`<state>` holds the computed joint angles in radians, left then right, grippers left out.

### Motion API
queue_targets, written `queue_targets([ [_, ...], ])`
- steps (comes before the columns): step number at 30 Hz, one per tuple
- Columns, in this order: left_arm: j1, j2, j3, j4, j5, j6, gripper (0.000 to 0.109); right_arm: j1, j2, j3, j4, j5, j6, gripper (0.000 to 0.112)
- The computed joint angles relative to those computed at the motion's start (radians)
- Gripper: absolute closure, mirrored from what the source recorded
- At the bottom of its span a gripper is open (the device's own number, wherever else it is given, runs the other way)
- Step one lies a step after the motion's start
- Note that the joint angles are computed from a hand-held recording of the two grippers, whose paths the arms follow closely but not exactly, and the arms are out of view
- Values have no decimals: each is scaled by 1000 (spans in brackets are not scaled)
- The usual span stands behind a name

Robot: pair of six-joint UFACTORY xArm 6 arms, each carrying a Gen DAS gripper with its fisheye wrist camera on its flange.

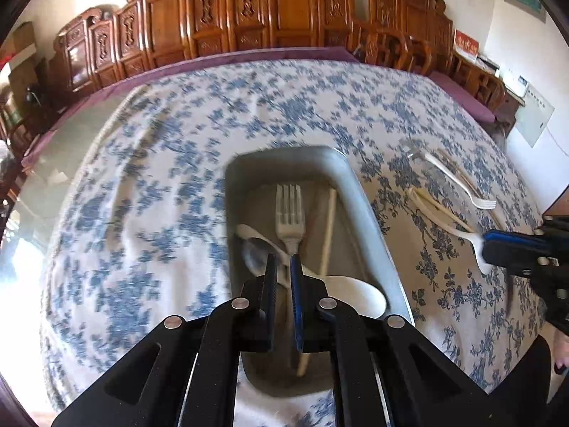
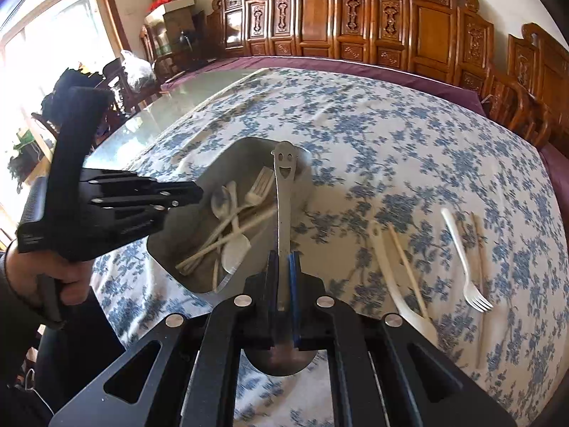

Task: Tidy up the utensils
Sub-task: 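Drop the metal fork into the tray with the left gripper while the right carries the smiley spoon, then lower the smiley spoon into the tray and open the right gripper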

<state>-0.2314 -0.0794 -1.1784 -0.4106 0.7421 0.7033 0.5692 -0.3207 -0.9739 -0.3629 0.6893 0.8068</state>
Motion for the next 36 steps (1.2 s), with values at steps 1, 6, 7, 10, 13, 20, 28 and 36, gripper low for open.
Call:
queue_targets([
  [1,13,-6,-3,-12,3,13,102,3,23,-18,3,-4,-3,105],
  [6,65,-16,-25,-59,20,63,102,7,129,-107,33,-26,-24,105],
  [7,72,-16,-30,-67,25,71,102,6,154,-126,43,-33,-29,105],
  [10,96,-14,-46,-89,38,93,102,-2,213,-169,100,-63,-45,105],
  [13,111,-17,-54,-103,35,110,102,-9,267,-211,149,-86,-49,105],
  [20,134,-12,-86,-141,59,122,102,-7,379,-304,158,-54,-23,105],
  [28,137,-44,-79,-170,73,133,101,2,421,-322,164,-50,-17,105],
  [36,129,-60,-77,-167,65,128,101,-3,362,-260,135,-113,-1,105],
])
